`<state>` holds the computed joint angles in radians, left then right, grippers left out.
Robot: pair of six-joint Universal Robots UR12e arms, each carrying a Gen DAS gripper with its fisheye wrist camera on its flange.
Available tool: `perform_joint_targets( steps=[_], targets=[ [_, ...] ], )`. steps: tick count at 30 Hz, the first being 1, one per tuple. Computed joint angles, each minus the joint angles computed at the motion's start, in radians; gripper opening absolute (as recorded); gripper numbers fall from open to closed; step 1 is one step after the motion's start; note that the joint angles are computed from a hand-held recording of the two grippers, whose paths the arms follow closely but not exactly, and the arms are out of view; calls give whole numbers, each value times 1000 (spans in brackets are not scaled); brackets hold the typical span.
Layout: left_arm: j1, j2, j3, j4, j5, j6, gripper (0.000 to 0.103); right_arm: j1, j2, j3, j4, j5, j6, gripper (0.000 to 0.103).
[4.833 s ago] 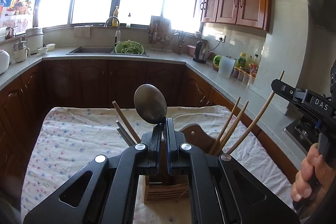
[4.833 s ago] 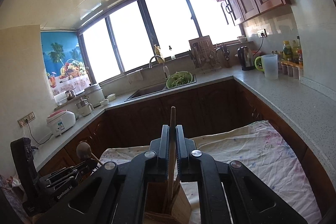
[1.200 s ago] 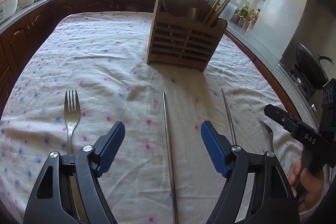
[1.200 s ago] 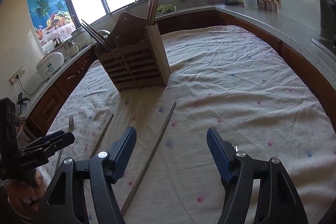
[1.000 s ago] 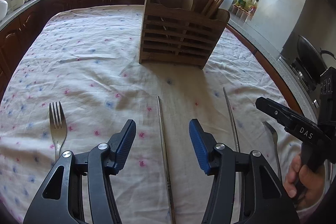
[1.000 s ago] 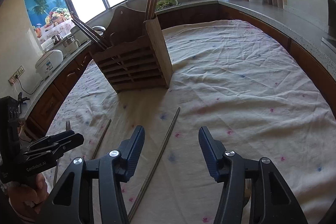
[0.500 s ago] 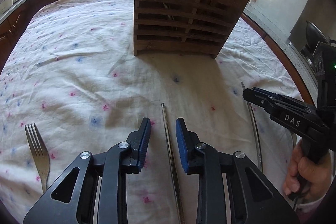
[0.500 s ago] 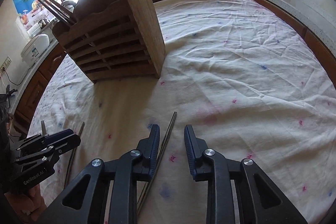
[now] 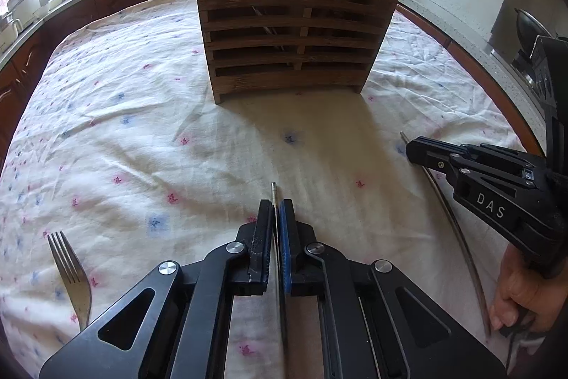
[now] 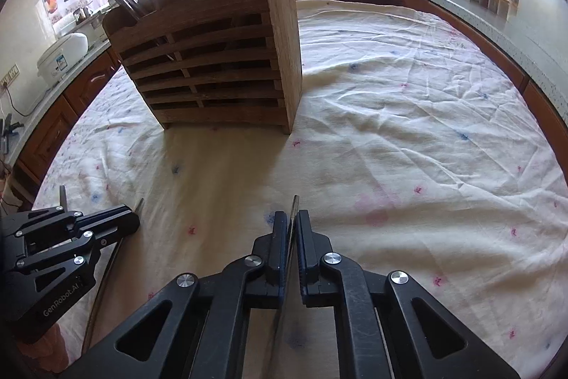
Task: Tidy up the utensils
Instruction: 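Lift the steel chopstick in the left tool over the holder while the right tool carries its own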
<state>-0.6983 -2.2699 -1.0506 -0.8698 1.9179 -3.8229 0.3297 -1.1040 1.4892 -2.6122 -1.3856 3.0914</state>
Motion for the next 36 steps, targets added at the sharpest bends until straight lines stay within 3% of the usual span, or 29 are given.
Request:
perform_joint_targets(
  steps=[8, 21, 27, 36],
  targets=[
    [-11, 61, -89, 119, 18, -39, 4, -16, -53, 54, -73, 83, 35, 4],
    [-55, 162, -199, 344, 163, -58, 4, -43, -153, 130, -283, 196, 102, 4],
    [-72, 178, -211, 398, 206, -39, 4, -50, -183, 151, -353, 218, 114, 4],
    [-86, 183, -207, 432, 249, -15, 4, -54, -194, 156, -390, 224, 118, 4]
  ],
)
